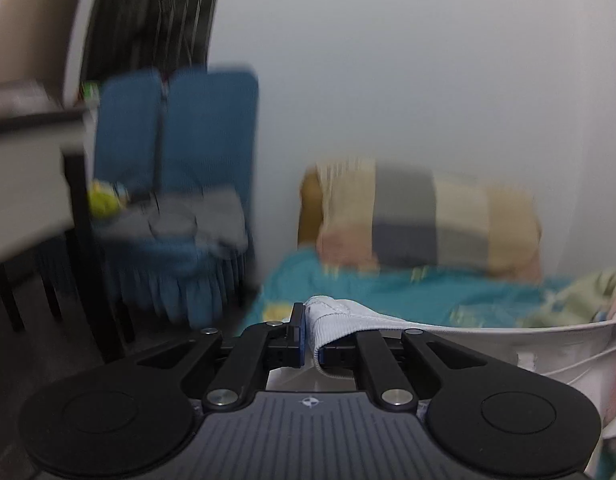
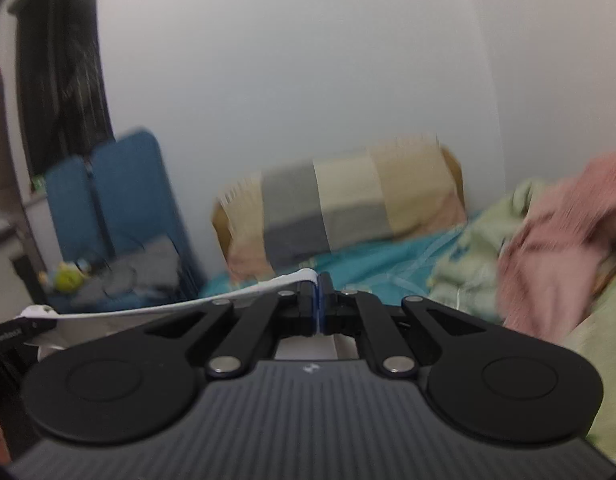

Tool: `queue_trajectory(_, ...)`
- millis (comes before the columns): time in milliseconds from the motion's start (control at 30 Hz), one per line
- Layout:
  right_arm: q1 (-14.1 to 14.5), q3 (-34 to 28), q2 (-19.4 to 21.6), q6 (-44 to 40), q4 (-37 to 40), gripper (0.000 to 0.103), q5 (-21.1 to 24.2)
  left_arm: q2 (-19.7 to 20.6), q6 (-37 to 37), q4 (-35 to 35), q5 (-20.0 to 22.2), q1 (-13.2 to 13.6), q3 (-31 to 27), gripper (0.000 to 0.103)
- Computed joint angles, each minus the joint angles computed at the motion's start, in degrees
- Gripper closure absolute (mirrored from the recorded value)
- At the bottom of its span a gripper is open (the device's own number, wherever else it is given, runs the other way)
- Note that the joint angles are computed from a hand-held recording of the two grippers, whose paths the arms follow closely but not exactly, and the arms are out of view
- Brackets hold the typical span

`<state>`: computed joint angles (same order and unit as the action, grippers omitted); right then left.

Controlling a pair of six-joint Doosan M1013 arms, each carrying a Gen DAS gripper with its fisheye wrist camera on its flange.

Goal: Fold clothes
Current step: 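Lift the T-shirt high with both grippers and shake it out, then lower the T-shirt flat onto the bed and open both grippers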

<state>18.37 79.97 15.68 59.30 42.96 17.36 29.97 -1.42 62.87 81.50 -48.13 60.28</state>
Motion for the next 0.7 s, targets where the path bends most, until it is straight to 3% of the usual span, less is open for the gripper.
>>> queue_trajectory(100,0.3,-1.9,5.5,3.3,-3.8,0.099,1.6,1.0,-3.4,-5.4,-6.6,3.2,4.2,0.097)
queue_trajectory(233,-0.5,-3.9,9.6,4.1,-3.3,0.098,6.4,2.4,-1.6,-10.3,-10.2,5.2,6.2,0.095)
queue_trajectory(333,-1.5,-6.0,11.6,4.9,-1.6,0.094,11.6,2.5,0.8,-11.8,-11.1,5.5,6.3,0.078)
queue_trajectory(367,-1.7,-7.0,12.1,5.6,-2.2,0.092,13.8,2.1,1.3,-12.3,-11.7,5.5,6.4,0.059)
queue_trajectory(400,-2.0,-8.0,12.4,6.7,-3.2,0.080,16.1,1.8,1.8,-12.8,-12.2,5.5,6.4,0.039)
queue_trajectory(433,-2.2,-8.7,12.6,7.1,-3.0,0.051,18.1,1.4,2.2,-13.4,-12.7,5.5,6.5,0.030)
queue_trajectory(467,-2.5,-8.9,12.5,6.4,-1.4,0.034,19.6,1.0,2.7,-13.9,-13.2,5.5,6.5,0.013)
queue_trajectory(500,-2.8,-8.5,12.1,5.0,0.4,0.013,20.4,0.7,3.2,-14.4,-13.7,5.5,6.5,0.006)
queue_trajectory(700,-3.3,-4.7,6.9,0.3,1.7,0.014,22.6,-3.4,3.6,-13.2,-11.3,0.9,7.4,0.004)
